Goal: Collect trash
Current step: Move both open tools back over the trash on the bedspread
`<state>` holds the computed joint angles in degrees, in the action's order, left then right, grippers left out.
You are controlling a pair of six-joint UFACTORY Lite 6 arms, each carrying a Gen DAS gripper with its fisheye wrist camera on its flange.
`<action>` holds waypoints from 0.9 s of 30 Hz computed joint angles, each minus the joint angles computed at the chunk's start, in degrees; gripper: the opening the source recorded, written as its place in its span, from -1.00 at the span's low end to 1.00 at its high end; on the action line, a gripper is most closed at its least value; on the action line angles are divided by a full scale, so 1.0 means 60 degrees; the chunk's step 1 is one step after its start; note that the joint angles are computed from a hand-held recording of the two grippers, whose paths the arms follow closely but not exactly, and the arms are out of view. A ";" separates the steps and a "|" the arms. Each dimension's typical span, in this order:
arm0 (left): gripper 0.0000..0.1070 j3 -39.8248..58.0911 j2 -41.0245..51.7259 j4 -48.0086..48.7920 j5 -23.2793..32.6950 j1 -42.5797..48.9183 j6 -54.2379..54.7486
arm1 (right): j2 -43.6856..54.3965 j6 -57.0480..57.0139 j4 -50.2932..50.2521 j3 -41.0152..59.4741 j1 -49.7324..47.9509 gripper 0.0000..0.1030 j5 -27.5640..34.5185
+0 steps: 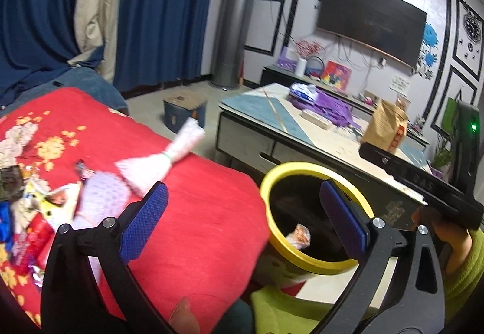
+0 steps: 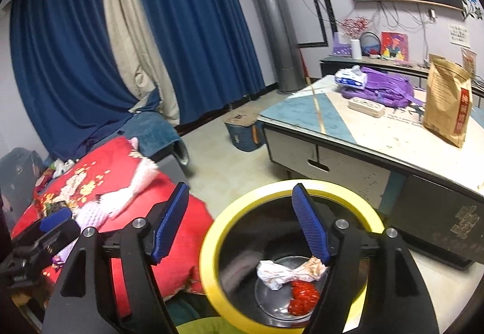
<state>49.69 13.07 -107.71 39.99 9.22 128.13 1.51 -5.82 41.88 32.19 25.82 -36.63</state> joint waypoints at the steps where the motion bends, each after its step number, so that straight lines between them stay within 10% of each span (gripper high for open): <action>1: 0.72 -0.0006 -0.0037 -0.0097 0.0011 0.0115 0.0097 | 0.0015 -0.0037 0.0061 0.0039 0.0141 0.40 -0.0055; 27: 0.72 0.0612 0.0082 -0.0563 0.0805 0.3145 0.0755 | 0.2167 -0.2502 0.2168 0.3451 0.3047 0.51 0.0378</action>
<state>53.36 13.57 -111.09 44.83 28.09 132.66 14.52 -20.83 54.89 52.90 44.10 -34.36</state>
